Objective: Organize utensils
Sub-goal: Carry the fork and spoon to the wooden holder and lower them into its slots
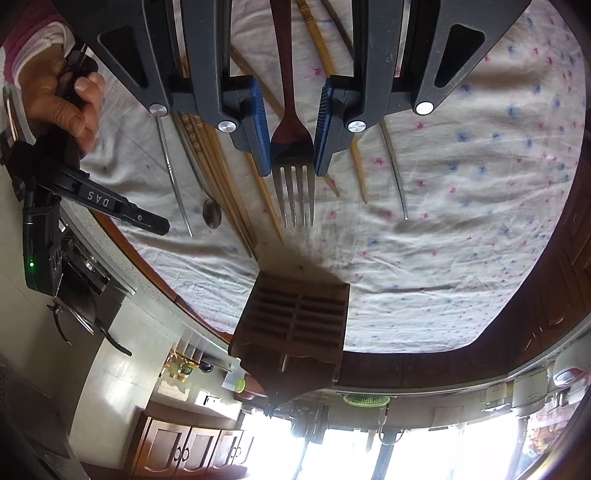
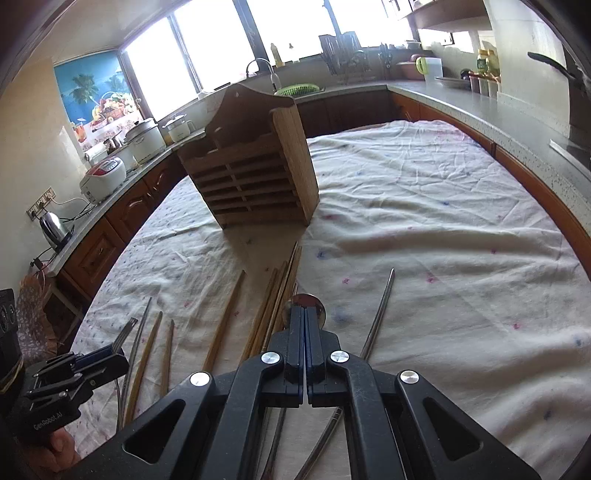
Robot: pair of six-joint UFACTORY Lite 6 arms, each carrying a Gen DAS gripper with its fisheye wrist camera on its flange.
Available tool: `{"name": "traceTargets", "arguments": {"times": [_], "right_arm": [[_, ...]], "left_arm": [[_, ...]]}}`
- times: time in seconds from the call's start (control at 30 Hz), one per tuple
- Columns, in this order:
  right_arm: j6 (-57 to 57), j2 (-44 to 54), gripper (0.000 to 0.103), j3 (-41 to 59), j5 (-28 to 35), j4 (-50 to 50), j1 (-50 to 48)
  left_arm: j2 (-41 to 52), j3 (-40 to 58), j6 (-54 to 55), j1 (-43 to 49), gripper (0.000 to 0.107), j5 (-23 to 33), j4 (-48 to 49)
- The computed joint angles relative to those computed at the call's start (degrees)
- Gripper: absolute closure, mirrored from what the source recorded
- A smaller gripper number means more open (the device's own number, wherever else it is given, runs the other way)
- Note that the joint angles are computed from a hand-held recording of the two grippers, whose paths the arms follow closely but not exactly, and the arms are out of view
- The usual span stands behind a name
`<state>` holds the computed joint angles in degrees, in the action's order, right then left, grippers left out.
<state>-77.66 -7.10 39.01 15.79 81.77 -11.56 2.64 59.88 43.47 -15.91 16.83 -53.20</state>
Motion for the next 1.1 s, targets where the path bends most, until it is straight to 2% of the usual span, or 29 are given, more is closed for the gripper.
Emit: {"name": "traceTargets", "arguments": {"times": [0.07, 0.13, 0.2, 0.23, 0.27, 0.4, 0.43, 0.47, 0.57, 0.6, 0.67, 0.83, 1.1], "right_arm": [[1.1, -0.3, 0.101, 0.4, 0.8, -1.4, -0.4], [-1.3, 2.2, 0.090, 1.7, 1.5, 0.9, -0.8], [-6.8, 6.7, 0.047, 4.0, 3.7, 5.0, -1.5], [-7.7, 9.0, 0.043, 5.3, 3.9, 5.4, -1.2], [-7.8, 11.7, 0.042, 7.0, 4.3, 4.8, -1.0], [-3.5, 21.2, 0.046, 14.1, 3.1, -0.7, 0.5], [-2.2, 23.1, 0.050, 15.5, 2.4, -2.4, 1.0], [-3.1, 23.0, 0.066, 15.4, 1.4, -1.7, 1.1], [-2.9, 21.6, 0.071, 14.5, 1.0, -2.0, 0.7], [-5.1, 20.0, 0.099, 13.1, 0.6, 0.4, 0.4], [-4.2, 16.5, 0.101, 10.9, 3.6, 0.3, -2.1], [-0.7, 3.6, 0.101, 5.0, 4.6, -2.5, -3.2], [8.6, -9.8, 0.100, 4.4, 2.5, -11.3, -2.2]], "left_arm": [[-2.7, -1.8, 1.8, 0.7, 0.085, 0.6, -2.1], [-5.8, -4.0, 3.0, 1.5, 0.085, 1.5, -3.3], [-8.4, -5.5, 2.7, 2.2, 0.086, 2.1, -3.2], [-9.6, -6.4, 3.0, 2.6, 0.086, 2.4, -3.5], [-10.2, -6.5, 2.6, 2.8, 0.085, 2.6, -3.1], [-12.3, -7.6, 2.2, 4.1, 0.086, 3.6, -3.1], [-12.8, -7.9, 2.0, 4.3, 0.086, 3.8, -3.0], [-13.3, -8.2, 2.0, 4.6, 0.086, 4.1, -3.2], [-14.3, -8.4, 1.8, 5.1, 0.086, 4.5, -3.3], [-14.7, -8.4, 2.0, 5.3, 0.086, 4.7, -3.5], [-15.2, -8.3, 2.6, 5.7, 0.086, 5.3, -4.2], [-16.1, -7.3, 4.6, 6.2, 0.086, 6.5, -6.3], [-15.5, -4.9, 7.9, 7.3, 0.086, 7.2, -8.7]]}}
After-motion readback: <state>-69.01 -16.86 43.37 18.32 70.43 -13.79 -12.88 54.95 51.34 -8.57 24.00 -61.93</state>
